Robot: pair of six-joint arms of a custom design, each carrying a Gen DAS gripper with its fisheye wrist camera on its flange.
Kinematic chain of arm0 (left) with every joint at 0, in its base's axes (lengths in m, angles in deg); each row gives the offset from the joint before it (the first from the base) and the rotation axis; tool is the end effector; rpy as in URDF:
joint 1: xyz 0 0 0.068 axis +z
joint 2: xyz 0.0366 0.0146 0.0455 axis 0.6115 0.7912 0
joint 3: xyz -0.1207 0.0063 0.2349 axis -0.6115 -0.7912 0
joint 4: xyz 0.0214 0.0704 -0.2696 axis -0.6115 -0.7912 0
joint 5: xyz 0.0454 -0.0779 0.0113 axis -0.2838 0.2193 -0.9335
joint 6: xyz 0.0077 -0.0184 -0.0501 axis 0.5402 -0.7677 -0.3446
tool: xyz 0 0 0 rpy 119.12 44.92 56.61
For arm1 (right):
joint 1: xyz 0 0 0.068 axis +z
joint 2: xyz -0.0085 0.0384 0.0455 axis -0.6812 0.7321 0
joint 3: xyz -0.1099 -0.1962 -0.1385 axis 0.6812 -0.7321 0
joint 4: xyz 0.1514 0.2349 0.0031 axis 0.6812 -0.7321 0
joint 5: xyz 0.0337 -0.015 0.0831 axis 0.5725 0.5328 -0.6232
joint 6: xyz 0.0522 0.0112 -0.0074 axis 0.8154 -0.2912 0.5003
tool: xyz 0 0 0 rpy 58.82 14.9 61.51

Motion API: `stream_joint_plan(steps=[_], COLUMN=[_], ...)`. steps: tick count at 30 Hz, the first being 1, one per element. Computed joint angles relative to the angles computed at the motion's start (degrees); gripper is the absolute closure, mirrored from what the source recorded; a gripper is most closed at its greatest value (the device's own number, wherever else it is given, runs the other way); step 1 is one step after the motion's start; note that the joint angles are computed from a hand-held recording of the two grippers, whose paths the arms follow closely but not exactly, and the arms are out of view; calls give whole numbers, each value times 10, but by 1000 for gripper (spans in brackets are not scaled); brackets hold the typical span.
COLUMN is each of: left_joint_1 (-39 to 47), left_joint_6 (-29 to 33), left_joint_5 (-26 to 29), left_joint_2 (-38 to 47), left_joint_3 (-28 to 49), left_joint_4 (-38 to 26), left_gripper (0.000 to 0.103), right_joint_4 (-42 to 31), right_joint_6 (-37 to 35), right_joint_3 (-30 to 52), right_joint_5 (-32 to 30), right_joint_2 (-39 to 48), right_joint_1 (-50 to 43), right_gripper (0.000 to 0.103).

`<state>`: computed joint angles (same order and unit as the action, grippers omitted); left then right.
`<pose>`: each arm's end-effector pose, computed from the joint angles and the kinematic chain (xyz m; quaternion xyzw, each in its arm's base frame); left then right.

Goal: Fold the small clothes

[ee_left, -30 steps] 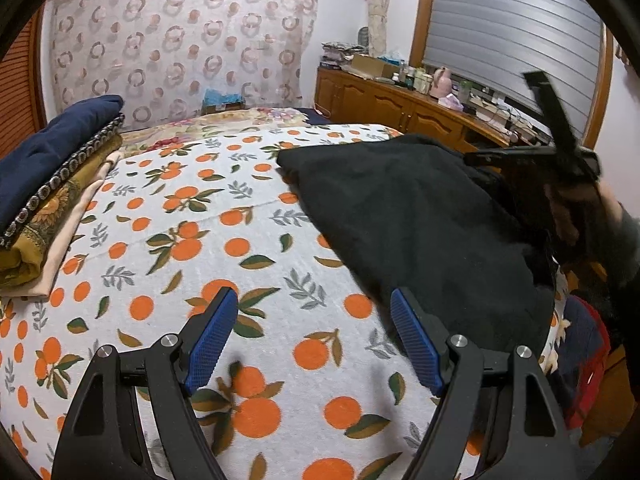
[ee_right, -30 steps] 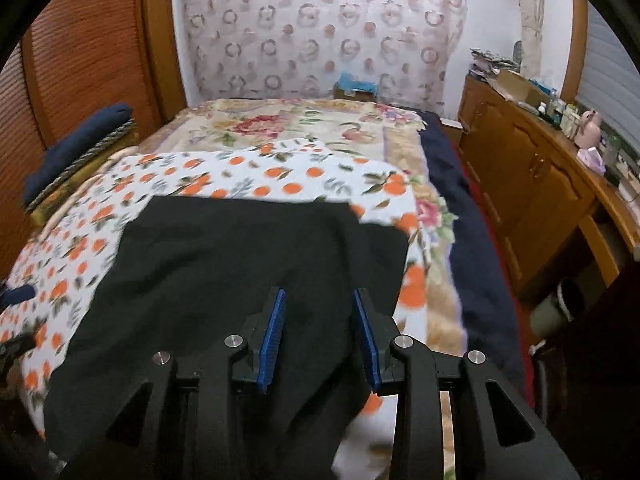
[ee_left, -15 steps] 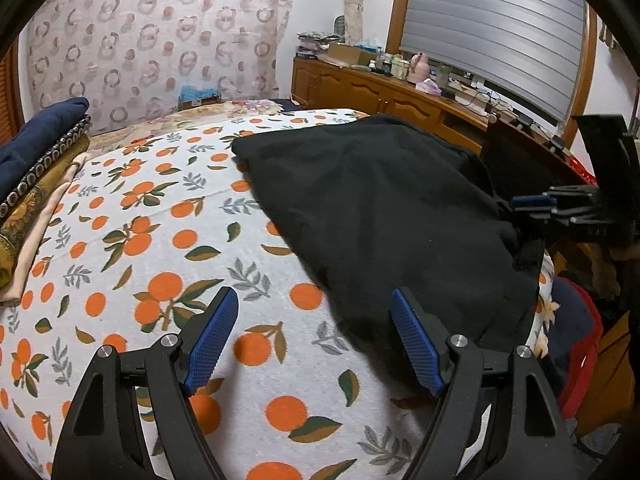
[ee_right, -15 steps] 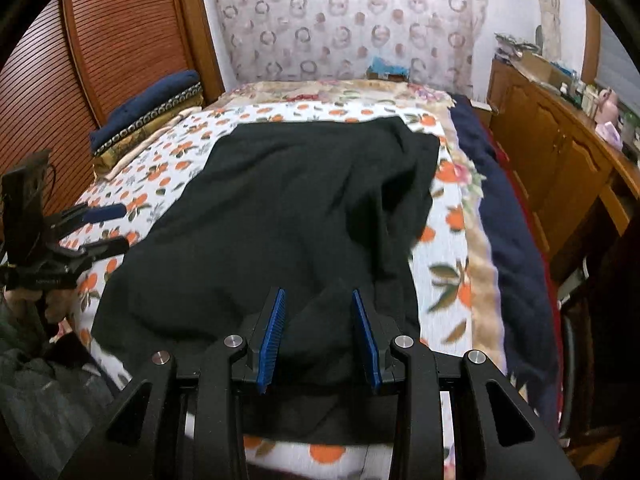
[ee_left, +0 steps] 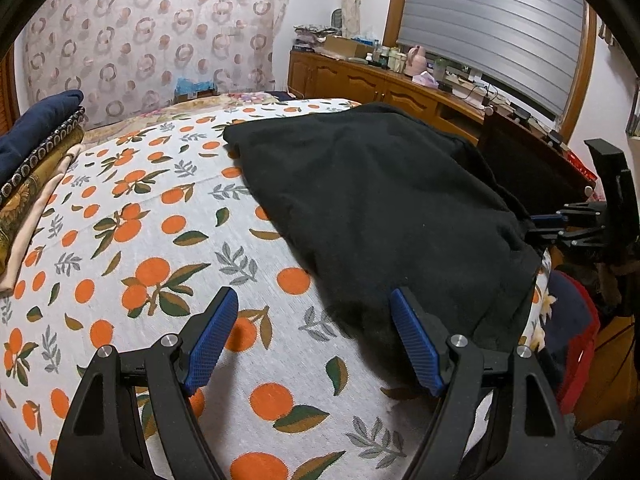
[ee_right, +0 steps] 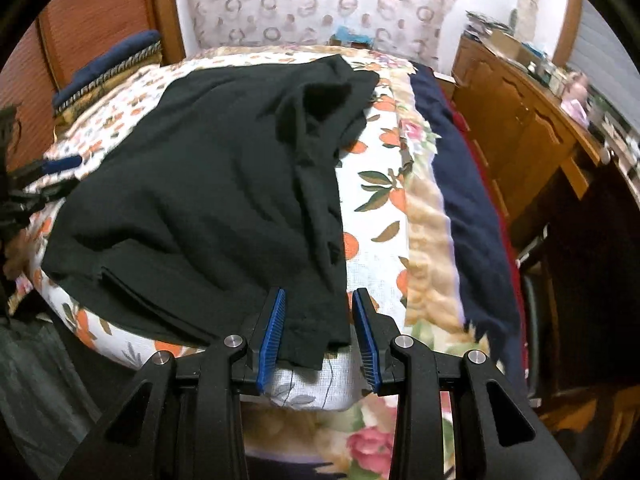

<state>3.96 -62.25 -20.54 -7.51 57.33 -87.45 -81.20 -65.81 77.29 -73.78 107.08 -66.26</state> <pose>0.1703 -0.1104 0.1196 0.1348 0.9087 -0.1296 0.3731 0.2271 -0.0824 0.1351 -0.1661 0.9314 0.0409 0.3213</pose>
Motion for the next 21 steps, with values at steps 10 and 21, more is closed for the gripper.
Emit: stream_joint_plan(steps=[10, 21], left_joint_1=[-9, -32], left_joint_6=[-18, -5], left_joint_5=[5, 68], left_joint_2=[-55, -41], left_joint_3=[-26, -27], left_joint_4=[-29, -25], left_gripper=[24, 51], right_joint_4=[47, 29], right_joint_6=[61, 41], right_joint_3=[-71, -93], right_joint_5=[10, -10], right_joint_2=[-51, -88], right_joint_1=[25, 25], right_gripper=[59, 63])
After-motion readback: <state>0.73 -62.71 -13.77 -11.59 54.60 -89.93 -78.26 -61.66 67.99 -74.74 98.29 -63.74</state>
